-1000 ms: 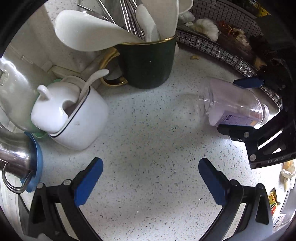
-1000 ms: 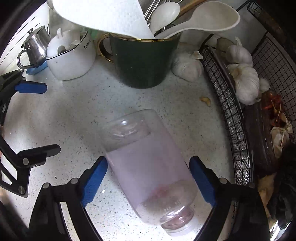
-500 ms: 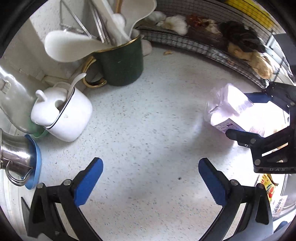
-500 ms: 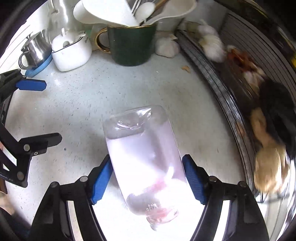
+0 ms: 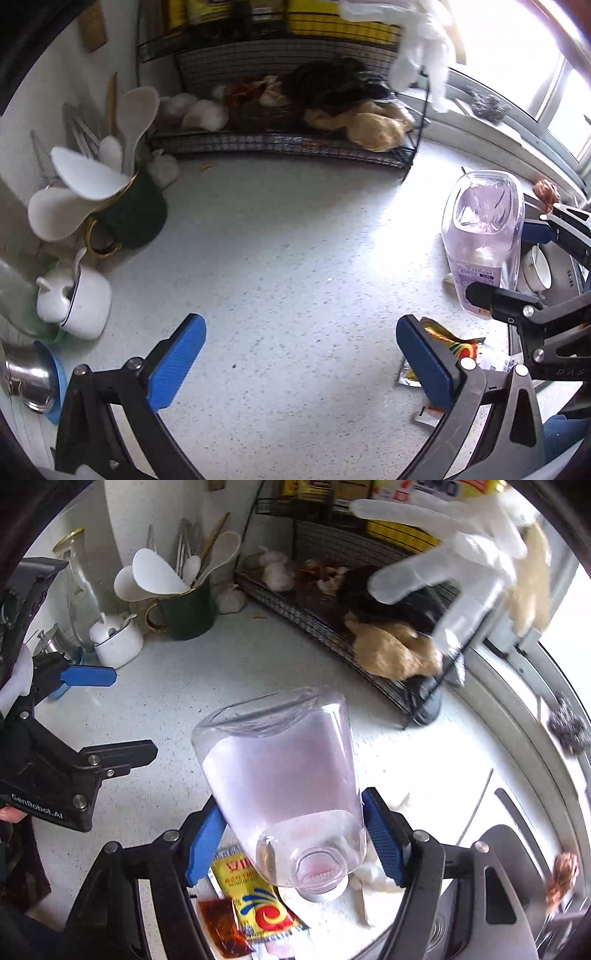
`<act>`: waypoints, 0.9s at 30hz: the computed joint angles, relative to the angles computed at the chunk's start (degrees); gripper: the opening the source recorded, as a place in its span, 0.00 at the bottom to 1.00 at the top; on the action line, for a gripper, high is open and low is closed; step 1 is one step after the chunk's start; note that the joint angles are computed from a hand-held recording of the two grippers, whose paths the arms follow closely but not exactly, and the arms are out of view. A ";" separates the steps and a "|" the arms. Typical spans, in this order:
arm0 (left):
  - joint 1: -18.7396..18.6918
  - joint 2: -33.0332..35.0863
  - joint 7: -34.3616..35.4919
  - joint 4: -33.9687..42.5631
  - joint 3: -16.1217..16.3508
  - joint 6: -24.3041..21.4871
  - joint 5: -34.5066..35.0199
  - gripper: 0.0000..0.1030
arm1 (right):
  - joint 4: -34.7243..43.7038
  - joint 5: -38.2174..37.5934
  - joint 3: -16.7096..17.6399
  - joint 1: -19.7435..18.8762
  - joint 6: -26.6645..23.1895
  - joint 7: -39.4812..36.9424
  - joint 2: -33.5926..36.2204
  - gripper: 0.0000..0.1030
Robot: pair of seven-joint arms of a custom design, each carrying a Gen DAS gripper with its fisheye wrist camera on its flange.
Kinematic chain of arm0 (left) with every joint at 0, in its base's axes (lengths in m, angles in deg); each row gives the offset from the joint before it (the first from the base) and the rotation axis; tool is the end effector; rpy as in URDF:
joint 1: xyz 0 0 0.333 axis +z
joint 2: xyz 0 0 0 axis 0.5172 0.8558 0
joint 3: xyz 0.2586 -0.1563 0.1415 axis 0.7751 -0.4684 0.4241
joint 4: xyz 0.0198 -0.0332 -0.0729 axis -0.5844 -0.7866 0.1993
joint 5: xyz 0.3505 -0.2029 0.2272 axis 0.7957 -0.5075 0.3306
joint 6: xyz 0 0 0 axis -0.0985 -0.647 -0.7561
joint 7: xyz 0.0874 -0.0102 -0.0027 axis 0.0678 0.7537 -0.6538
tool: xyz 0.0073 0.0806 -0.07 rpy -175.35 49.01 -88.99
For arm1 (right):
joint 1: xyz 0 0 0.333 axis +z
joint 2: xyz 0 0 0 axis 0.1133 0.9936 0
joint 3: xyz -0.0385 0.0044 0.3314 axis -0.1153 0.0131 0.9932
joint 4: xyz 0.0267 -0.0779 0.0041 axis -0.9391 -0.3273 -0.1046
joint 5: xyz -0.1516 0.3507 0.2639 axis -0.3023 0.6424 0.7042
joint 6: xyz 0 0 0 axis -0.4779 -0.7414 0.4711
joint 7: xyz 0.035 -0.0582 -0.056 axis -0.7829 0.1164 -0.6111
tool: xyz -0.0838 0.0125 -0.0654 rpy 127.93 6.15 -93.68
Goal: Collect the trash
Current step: 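Grasp the crumpled white tissue with the left tool while the right tool holds the bottle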
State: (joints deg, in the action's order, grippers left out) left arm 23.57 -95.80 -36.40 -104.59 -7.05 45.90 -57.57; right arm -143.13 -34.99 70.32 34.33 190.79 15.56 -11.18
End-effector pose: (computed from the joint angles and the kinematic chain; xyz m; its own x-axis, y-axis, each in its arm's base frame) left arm 0.3999 -0.2514 0.7459 0.2676 -0.9634 0.0187 -0.8482 -0.2447 -0.4698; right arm 0.4368 0.3276 0.7511 0.8760 -0.4823 -0.0055 -0.4298 -0.7753 -0.4629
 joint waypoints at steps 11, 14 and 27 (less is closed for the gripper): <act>-4.90 13.63 11.53 9.27 1.10 7.83 -3.67 1.00 | -6.48 -5.67 -2.06 -5.57 -1.26 13.96 -8.32 0.68; -5.97 17.39 13.40 12.72 0.89 8.25 -2.88 1.00 | -7.09 -7.02 -2.41 -6.50 -0.79 17.37 -8.43 0.68; -10.73 31.53 20.43 24.47 3.51 7.00 -6.89 1.00 | -7.27 -13.14 -3.35 -9.56 -1.28 24.07 -6.82 0.68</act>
State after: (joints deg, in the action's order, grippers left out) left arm 12.84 -64.27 -15.98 -80.13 -3.54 52.90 -64.46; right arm -150.39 -48.13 66.97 24.77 189.51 39.63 -18.00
